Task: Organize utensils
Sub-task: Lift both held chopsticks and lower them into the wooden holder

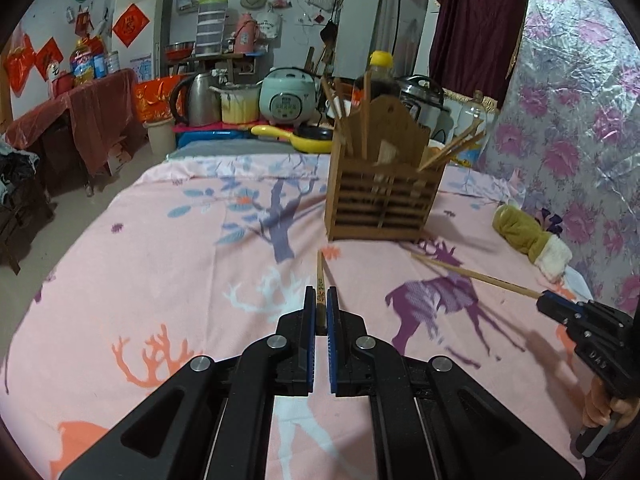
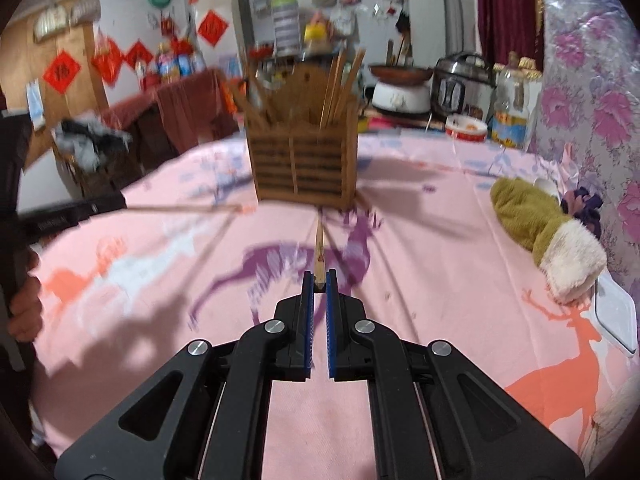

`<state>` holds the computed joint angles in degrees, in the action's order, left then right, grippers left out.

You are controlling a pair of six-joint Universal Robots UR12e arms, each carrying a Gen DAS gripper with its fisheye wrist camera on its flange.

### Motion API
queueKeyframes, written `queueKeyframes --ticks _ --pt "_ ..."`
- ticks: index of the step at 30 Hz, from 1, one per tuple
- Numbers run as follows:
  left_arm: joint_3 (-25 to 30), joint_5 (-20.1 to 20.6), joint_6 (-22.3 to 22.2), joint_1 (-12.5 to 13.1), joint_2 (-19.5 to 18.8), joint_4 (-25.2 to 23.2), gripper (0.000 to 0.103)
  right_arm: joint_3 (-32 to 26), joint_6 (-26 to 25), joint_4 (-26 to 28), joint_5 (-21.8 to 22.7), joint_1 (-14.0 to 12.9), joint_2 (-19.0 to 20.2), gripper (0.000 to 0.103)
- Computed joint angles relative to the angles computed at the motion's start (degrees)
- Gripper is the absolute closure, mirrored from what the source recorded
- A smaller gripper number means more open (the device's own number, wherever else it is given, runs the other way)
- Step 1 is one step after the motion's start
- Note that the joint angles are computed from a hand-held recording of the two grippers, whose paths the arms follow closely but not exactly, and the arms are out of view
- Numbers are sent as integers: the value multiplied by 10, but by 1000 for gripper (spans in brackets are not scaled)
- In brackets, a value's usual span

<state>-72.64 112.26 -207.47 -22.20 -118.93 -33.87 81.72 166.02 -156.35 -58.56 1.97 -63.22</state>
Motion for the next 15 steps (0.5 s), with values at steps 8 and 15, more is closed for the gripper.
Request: queueKeyframes --ticks 8,15 --pt "56 -4 30 -1 -15 -17 97 -32 43 -31 27 -5 3 97" --pt "111 -28 51 2 -35 -35 98 -61 37 -35 26 1 10 97"
